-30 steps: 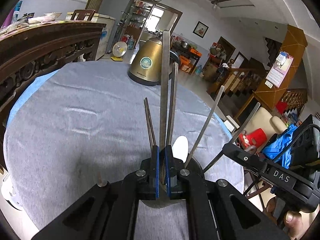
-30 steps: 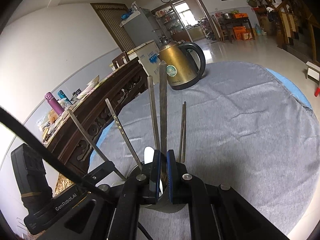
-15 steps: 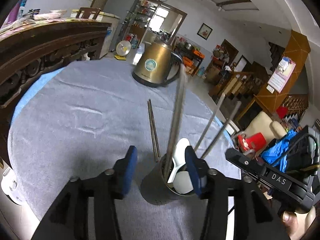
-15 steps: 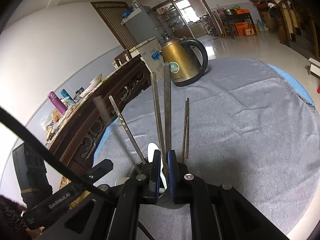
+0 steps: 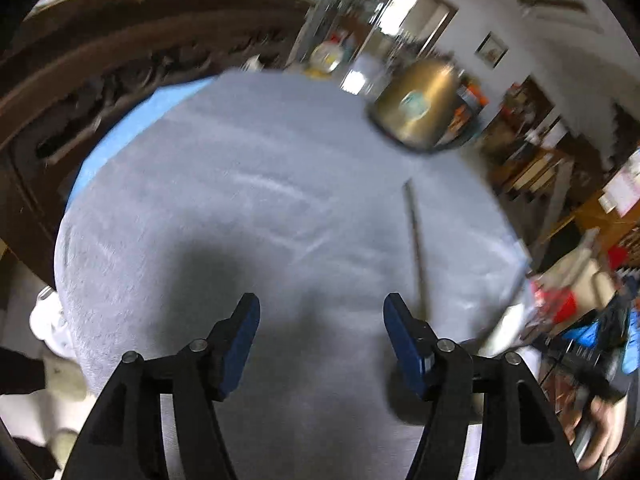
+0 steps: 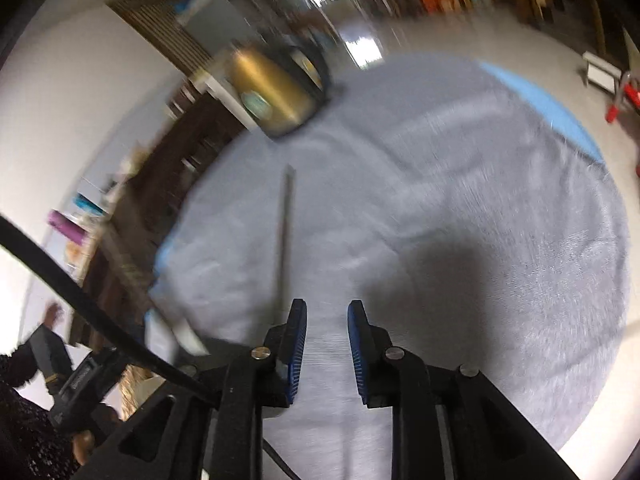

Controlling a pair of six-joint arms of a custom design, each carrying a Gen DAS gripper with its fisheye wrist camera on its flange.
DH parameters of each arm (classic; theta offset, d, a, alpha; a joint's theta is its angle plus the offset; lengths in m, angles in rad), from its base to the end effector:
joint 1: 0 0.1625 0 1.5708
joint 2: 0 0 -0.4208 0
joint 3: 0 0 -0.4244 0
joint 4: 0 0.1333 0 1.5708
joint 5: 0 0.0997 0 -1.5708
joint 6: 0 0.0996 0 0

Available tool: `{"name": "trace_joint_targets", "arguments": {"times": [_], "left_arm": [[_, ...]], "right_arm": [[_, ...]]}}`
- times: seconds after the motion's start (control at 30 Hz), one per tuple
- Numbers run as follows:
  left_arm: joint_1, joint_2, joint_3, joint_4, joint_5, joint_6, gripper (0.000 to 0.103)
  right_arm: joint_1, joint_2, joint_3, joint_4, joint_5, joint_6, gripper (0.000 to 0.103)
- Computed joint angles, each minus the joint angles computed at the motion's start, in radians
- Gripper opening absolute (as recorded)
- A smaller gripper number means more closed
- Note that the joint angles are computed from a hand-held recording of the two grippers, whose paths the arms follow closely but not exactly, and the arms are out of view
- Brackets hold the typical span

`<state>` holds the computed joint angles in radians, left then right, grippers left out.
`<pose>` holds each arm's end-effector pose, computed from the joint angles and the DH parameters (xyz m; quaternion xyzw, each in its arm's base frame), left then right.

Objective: Organize utensils
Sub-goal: 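Move both open tools back over the remaining chopsticks on the cloth, then grasp a chopstick with the right tool while the left tool grasps the last one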

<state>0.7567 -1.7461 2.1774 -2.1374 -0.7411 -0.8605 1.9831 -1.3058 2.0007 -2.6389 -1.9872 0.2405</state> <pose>-0.1634 -0.4387 0.3463 -0.0484 0.9122 -0.3401 0.2233 0.3105 -0.4779 0.2484 0.0443 -0.9612 0.2371 0.1342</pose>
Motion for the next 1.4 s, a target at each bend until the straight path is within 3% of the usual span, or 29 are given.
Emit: {"name": "trace_joint_targets", "arguments": {"times": [0.17,0.37,0.63,0.87,1.0,1.27,1.4], "left_arm": [[0.06,0.023,-0.008,0.035,-0.034,-0.015,0.065],[0.114,0.06,-0.034,0.019,-0.054,0.023,0.065],[0.164,0.082,-0.054,-0.004,-0.081,0.053,0.065],[0.193,0.101,-0.068,-0.029,-0.105,0.085,0.065],[0.201,0.141,-0.108,-0.035,-0.115,0.129,0.065],[0.256,0.379,-0.381,0.03,-0.211,0.353,0.065],[0.297,0.554,-0.611,0.162,-0.339,0.401,0.065]], "right_arm": [[-0.054,0.131,-0.161,0.19,0.022,-0.046,0.025],[-0.069,0.33,-0.415,0.378,0.074,-0.083,0.025],[-0.051,0.573,-0.749,0.603,0.025,-0.092,0.025],[-0.039,0.669,-0.876,0.725,-0.031,-0.066,0.025],[-0.028,0.689,-0.909,0.782,-0.08,-0.055,0.015],[-0.045,0.661,-0.888,0.806,-0.098,-0.042,0.015],[-0.056,0.662,-0.897,0.802,-0.09,-0.049,0.015]]}}
